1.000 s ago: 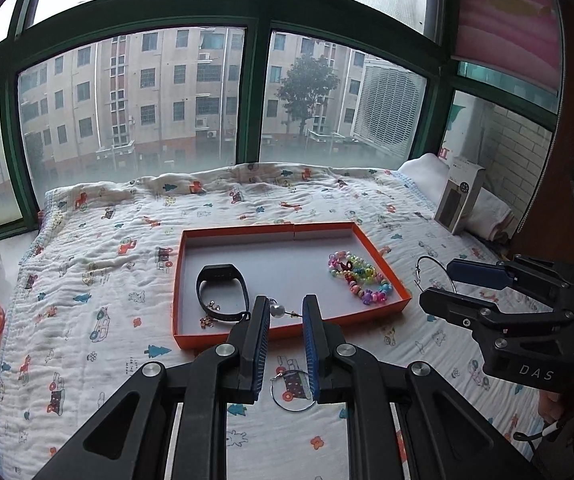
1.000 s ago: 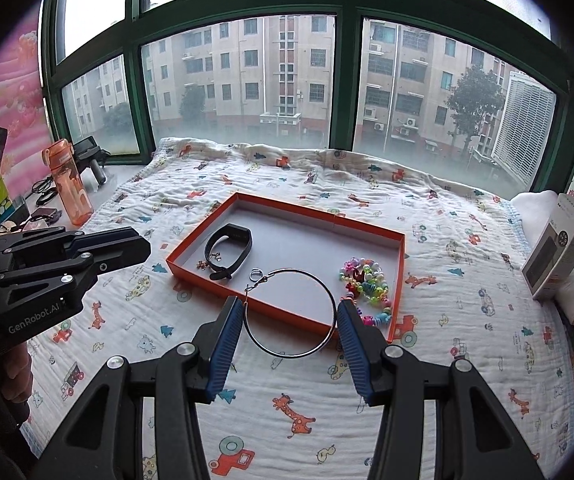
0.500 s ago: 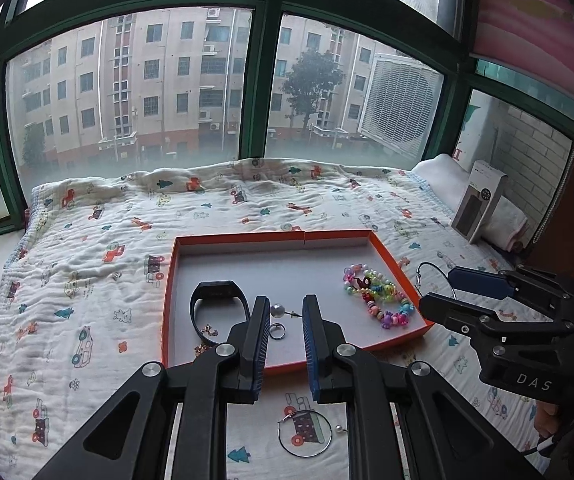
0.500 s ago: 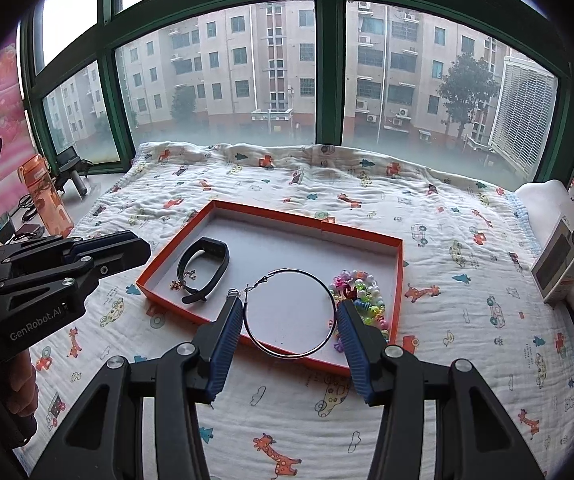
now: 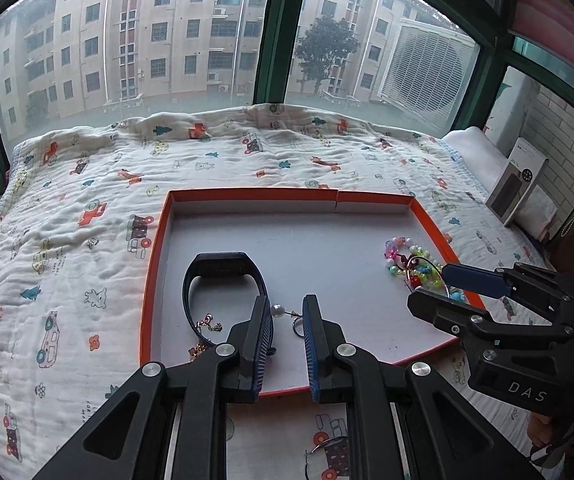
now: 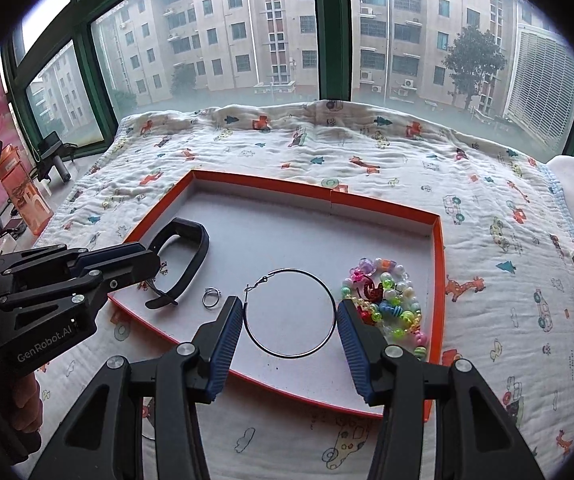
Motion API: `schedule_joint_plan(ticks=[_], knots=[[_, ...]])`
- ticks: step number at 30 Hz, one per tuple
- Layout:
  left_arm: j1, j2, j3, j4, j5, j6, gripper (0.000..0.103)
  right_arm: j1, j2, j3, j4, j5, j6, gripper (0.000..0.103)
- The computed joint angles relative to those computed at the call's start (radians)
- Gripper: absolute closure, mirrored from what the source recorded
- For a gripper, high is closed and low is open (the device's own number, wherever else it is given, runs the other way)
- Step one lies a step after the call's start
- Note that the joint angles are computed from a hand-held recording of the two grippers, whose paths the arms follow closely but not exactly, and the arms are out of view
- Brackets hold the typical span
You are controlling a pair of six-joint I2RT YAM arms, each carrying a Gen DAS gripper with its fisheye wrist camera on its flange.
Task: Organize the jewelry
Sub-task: 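Carry the stud and hoop earrings into the orange tray and release both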
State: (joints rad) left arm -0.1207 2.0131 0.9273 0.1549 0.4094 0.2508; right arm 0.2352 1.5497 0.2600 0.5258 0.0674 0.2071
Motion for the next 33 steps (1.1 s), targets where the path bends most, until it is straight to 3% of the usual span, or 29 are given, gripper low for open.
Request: schedule_joint_plan(ticks=[7, 17, 23, 27, 33], knots=[[-0.008, 0.112, 0.075, -0.011, -0.016, -0.003, 0.085, -0.013, 0.145, 0.056, 0.042, -0.029, -0.004, 0.048], [-0.014, 0.159, 0.114, -0.036, -0.016, -0.008, 0.083, -0.027, 0.202, 0.094, 0.033, -0.063, -0.012, 0.048], [-0.006, 0.12, 0.069, -0.01, -0.008, 0.001, 0.072, -0.023, 0.213, 0.109, 0.016, -0.058, -0.02, 0.046], [0.017, 0.052, 0.009, -0.01, 0.014, 0.025, 0.071, -0.013, 0.164, 0.08, 0.01, -0.046, -0.013, 0.045], [0.065, -0.09, -0.122, -0.073, 0.085, 0.18, 0.071, 0.002, -0.006, -0.009, -0.038, -0.032, 0.011, 0.045]])
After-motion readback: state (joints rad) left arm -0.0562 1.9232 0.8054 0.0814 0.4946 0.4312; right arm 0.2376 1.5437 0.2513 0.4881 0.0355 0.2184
